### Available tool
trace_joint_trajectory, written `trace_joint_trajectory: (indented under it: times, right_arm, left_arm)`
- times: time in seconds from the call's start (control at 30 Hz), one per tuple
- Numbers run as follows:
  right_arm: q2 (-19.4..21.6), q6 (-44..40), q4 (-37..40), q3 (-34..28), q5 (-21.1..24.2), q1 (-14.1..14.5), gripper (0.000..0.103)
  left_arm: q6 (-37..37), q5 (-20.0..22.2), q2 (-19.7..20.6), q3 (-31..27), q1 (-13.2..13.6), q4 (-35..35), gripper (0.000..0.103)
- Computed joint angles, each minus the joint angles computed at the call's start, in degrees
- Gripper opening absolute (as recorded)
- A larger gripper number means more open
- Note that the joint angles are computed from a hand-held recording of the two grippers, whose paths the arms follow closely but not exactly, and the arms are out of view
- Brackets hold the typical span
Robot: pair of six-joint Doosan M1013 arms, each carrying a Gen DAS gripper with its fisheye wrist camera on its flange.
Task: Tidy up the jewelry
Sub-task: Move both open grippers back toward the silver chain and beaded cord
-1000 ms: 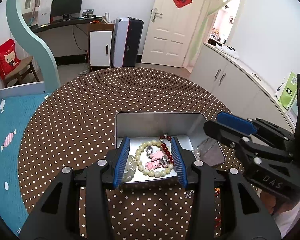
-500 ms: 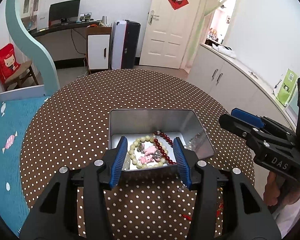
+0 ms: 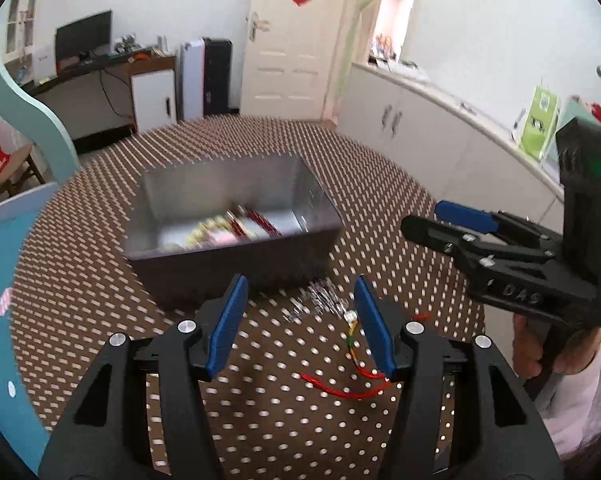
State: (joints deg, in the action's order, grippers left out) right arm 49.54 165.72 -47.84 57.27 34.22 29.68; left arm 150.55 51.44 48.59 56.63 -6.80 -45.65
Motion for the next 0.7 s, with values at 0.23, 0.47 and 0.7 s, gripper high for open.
trace_joint_trajectory:
  times: [0.23,0.47,0.7]
  right_arm:
    - [-0.26,-0.8,2.17,1.83,-1.48,-0.16,0.064]
    - [-0.34,-2.43,3.77,2.59,-3.48,-0.25,0.064]
    - [-0.21,-5.75,6.4,2.68,-4.61,0.02,0.064]
  left_arm:
    - [-6.59,1.22,2.68,-2.66,-1.41,6.12,0.041]
    - [-9.4,-1.08,2.85,-2.56,-2.08,11.2,0.004]
    - [-10.62,-3.15,1.73,-1.46,-1.06,9.98,0.0]
